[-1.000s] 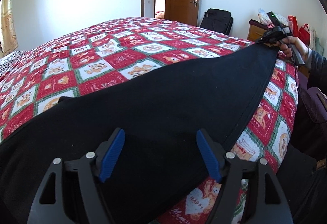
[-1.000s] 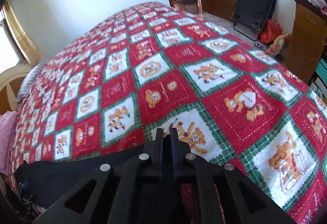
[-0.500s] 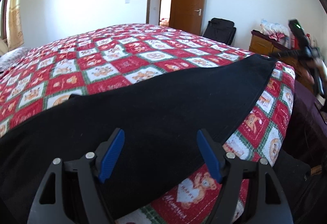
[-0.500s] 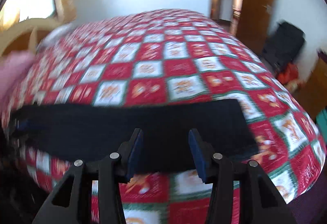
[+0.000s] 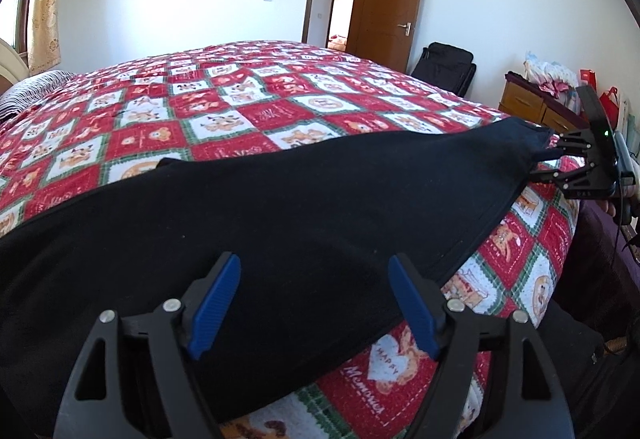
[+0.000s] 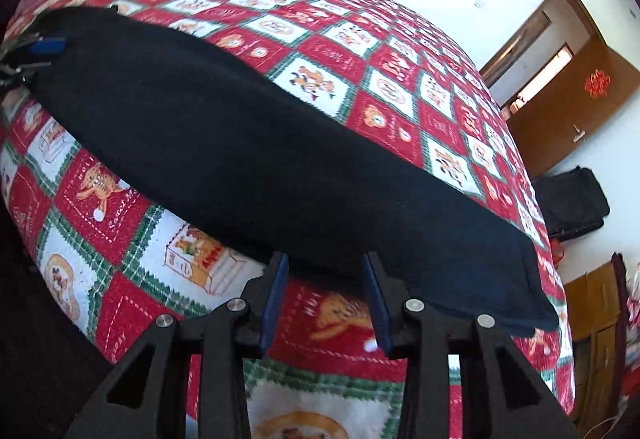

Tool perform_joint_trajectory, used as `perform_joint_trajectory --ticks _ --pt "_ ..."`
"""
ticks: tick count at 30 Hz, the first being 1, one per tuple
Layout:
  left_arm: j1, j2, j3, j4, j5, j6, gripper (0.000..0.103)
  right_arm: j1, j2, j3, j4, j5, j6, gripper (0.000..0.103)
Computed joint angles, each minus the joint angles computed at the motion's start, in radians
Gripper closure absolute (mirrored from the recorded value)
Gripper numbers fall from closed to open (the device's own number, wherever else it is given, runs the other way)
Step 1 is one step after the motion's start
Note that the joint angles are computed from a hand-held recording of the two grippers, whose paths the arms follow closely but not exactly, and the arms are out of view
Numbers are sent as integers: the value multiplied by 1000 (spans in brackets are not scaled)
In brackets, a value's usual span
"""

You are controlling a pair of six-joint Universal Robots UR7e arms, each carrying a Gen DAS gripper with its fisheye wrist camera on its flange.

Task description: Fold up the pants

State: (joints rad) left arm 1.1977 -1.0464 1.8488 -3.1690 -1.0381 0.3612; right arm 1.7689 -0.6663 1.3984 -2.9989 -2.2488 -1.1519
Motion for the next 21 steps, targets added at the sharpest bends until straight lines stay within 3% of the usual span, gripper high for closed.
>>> perform_joint_trajectory --ticks 3,4,5,7,10,21 --pt "0 0 1 0 1 2 24 -2 40 -4 -90 -9 -90 64" --pt "0 -1 1 2 0 1 24 -3 47 2 -128 -1 -127 71" --pt "1 -3 1 4 -1 0 24 -2 44 9 -127 9 -132 88" --pt "2 -6 1 8 -3 -4 24 1 37 18 -119 18 -120 100" --pt "2 -11 5 8 -1 -10 24 9 19 51 -162 39 -134 102" --pt "0 -21 15 18 -17 -4 24 -9 3 77 -137 31 -80 102"
